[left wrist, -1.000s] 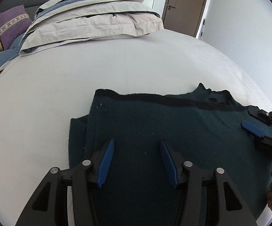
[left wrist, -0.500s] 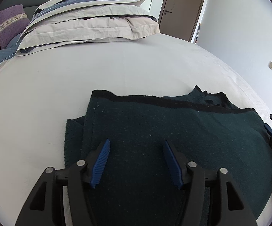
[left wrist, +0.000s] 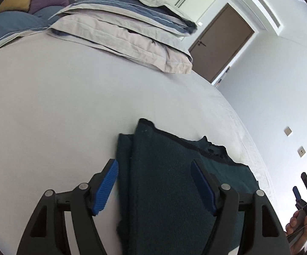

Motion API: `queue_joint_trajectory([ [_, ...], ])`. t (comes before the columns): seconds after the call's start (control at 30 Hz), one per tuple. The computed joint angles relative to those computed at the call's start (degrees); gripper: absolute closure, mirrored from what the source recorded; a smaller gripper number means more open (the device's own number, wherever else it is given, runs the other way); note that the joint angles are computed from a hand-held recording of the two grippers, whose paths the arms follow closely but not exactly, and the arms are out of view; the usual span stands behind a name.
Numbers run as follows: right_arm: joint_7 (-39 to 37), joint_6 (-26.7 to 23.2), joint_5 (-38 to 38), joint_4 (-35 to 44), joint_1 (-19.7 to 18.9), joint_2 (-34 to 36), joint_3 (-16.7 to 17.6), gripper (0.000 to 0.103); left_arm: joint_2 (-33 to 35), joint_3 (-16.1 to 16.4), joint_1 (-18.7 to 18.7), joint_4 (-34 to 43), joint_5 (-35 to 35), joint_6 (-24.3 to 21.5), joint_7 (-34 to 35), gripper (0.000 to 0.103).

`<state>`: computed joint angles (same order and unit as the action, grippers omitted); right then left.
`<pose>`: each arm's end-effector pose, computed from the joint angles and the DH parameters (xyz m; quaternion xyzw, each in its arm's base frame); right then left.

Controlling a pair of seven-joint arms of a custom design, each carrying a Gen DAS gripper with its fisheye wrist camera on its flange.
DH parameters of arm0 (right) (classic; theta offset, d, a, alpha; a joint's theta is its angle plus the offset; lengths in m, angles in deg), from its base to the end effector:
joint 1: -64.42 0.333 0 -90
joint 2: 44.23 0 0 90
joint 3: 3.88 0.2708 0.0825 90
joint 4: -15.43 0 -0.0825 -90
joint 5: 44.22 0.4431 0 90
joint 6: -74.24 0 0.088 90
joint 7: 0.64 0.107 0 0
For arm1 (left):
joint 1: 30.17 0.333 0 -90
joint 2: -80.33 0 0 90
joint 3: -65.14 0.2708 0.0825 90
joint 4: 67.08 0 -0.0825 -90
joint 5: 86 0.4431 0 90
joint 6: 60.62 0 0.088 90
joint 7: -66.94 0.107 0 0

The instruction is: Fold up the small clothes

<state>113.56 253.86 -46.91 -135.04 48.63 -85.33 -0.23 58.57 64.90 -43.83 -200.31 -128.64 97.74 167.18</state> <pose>0.4515 -0.0902 0.5679 -0.3911 0.7185 -0.3884 0.4241 0.5436 -0.1051 0.5104 -0.6800 0.5780 -0.4461 0.0665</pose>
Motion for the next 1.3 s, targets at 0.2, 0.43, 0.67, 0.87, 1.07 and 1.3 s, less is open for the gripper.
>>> queue_joint_trajectory([
  [0.2, -13.84, -3.18, 16.17, 1.35, 11.14, -0.35, -4.12, 0.0, -7.14, 2.36, 0.92, -7.1, 0.01, -7.42, -1.2, 0.029],
  [0.43, -18.84, -16.56, 16.89, 1.66, 35.71, -3.65, -23.87, 0.0, -4.71, 5.22, -0.4, -5.79, -9.04, -15.12, 2.51, 0.029],
  [0.67, -28.25, -19.71, 29.65, 0.47, 45.12, -6.62, -31.53, 0.005, 4.64, 5.47, 2.85, 2.99, -16.96, -23.69, 7.2, 0.031],
  [0.87, -34.12, -20.07, 39.05, 2.48, 50.3, -4.4, -35.7, 0.005, 10.66, 2.31, 6.52, 9.57, -18.12, -30.43, 7.07, 0.032],
  [1.07, -37.94, -22.29, 44.85, 2.61, 49.6, -4.33, -35.39, 0.009, 13.19, 0.65, 11.23, 11.93, -22.18, -39.15, 6.37, 0.041],
  [1.3, -40.17, -25.47, 49.61, 3.86, 46.91, -1.9, -32.15, 0.011, 12.47, 0.22, 14.29, 8.73, -27.49, -43.26, 6.09, 0.076],
])
